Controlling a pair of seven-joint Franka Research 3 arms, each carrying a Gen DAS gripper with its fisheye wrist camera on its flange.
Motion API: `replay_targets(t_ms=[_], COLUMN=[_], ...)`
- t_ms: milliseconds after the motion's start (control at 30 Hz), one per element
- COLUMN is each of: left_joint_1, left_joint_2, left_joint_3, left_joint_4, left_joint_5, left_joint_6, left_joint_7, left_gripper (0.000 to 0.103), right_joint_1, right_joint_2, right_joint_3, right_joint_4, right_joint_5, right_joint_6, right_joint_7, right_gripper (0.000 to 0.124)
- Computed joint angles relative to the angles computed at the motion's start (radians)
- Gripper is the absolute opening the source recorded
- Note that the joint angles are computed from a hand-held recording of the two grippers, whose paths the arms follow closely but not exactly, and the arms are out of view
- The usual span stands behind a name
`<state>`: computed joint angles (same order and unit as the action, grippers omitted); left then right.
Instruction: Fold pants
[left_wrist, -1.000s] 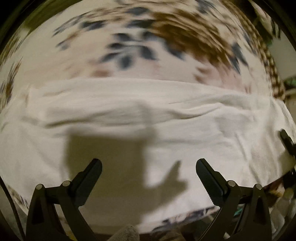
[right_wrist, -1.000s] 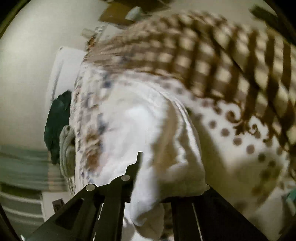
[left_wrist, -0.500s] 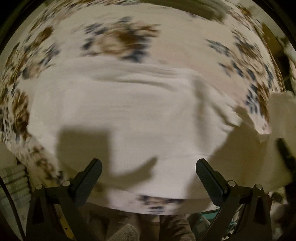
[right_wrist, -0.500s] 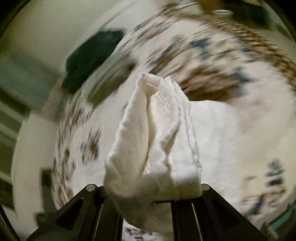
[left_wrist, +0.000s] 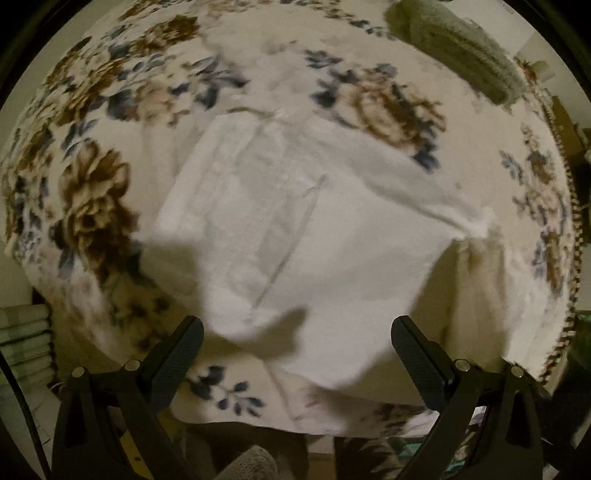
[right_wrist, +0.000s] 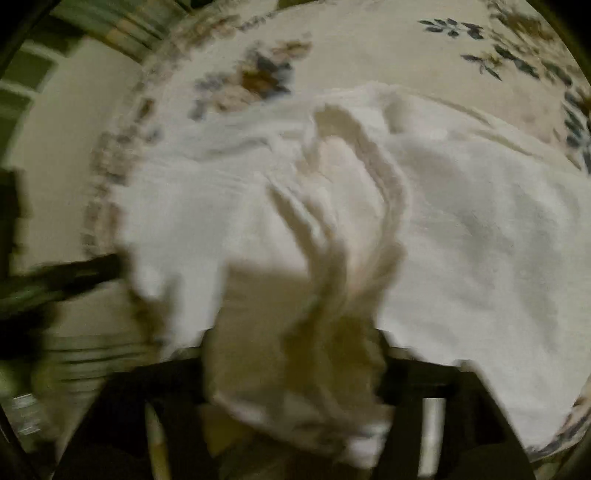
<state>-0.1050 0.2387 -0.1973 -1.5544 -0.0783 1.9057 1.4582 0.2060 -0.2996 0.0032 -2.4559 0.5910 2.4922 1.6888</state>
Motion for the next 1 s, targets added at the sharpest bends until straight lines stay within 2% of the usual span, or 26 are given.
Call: replay_targets(t_ms=[67,100,233,367,400,433,467,533,567,600,633,833,967,1000], left_joint_1=[-0.006,-0.010,-0.044,-0.104,-0.122,-0.130,-0.141,-0.136,-0.132,-0.122,-0.117,-0.119,-0.115,-0.115], left_joint_2=[0.028,0.039,0.103,0.141,0.143,0.140,0.158,0.142,0.130,0.115,0.103,0.113,0.154,0.147], left_joint_3=[-0.014,-0.023,-0.056,-0.072,-0.072,-0.073,-0.074,-0.075,-0.075,-0.076,-0.075,-0.063,-0.063,-0.063], left_joint_4=[0.044,0.056,0.121,0.124,0.107,0.088,0.099,0.067,0.054,0.042,0.033,0.029,0.093,0.091], left_joint_5=[-0.034,-0.056,-0.098,-0.039,-0.009,0.004,0.022,0.005,0.000,-0.021,-0.031,-0.019,-0.028,-0.026], left_joint_6=[-0.007,-0.008,-0.035,-0.026,-0.006,0.006,-0.023,0.000,0.014,0.025,0.026,0.007,-0.032,-0.026], left_joint_7=[0.005,0.010,0.026,0.052,0.052,0.059,0.063,0.057,0.061,0.064,0.061,0.031,0.000,-0.006], left_gripper=[0.103,0.103,0.103,0.103,0.090,0.046,0.028,0.013,0.010,0.009,0.009,0.010,0.017,0.023], right_joint_1=[-0.010,-0.043,-0.203,-0.306,-0.318,-0.331,-0.338,-0.335,-0.332,-0.341,-0.340,-0.338,-0.311,-0.312], right_joint_2=[-0.108,-0.162,-0.297,-0.367,-0.357,-0.344,-0.324,-0.298,-0.289,-0.295,-0.287,-0.242,-0.151,-0.144], right_joint_3=[-0.019,-0.009,0.021,-0.039,-0.058,-0.068,-0.087,-0.117,-0.126,-0.141,-0.142,-0.106,-0.095,-0.091], right_joint_4=[-0.065,-0.095,-0.170,-0.267,-0.273,-0.284,-0.284,-0.308,-0.329,-0.347,-0.358,-0.348,-0.281,-0.267], right_joint_5=[0.034,-0.007,-0.212,-0.274,-0.276,-0.280,-0.276,-0.235,-0.206,-0.195,-0.176,-0.176,-0.164,-0.176], right_joint_6=[0.012,0.008,-0.127,-0.222,-0.227,-0.241,-0.243,-0.238,-0.221,-0.221,-0.212,-0.190,-0.199,-0.210], right_joint_7=[-0.002,0.048,0.289,0.393,0.387,0.390,0.373,0.339,0.325,0.302,0.290,0.276,0.274,0.280], right_gripper=[0.082,0.082,0.082,0.082,0.082,0.082,0.082,0.082,0.081,0.070,0.052,0.048,0.048,0.049])
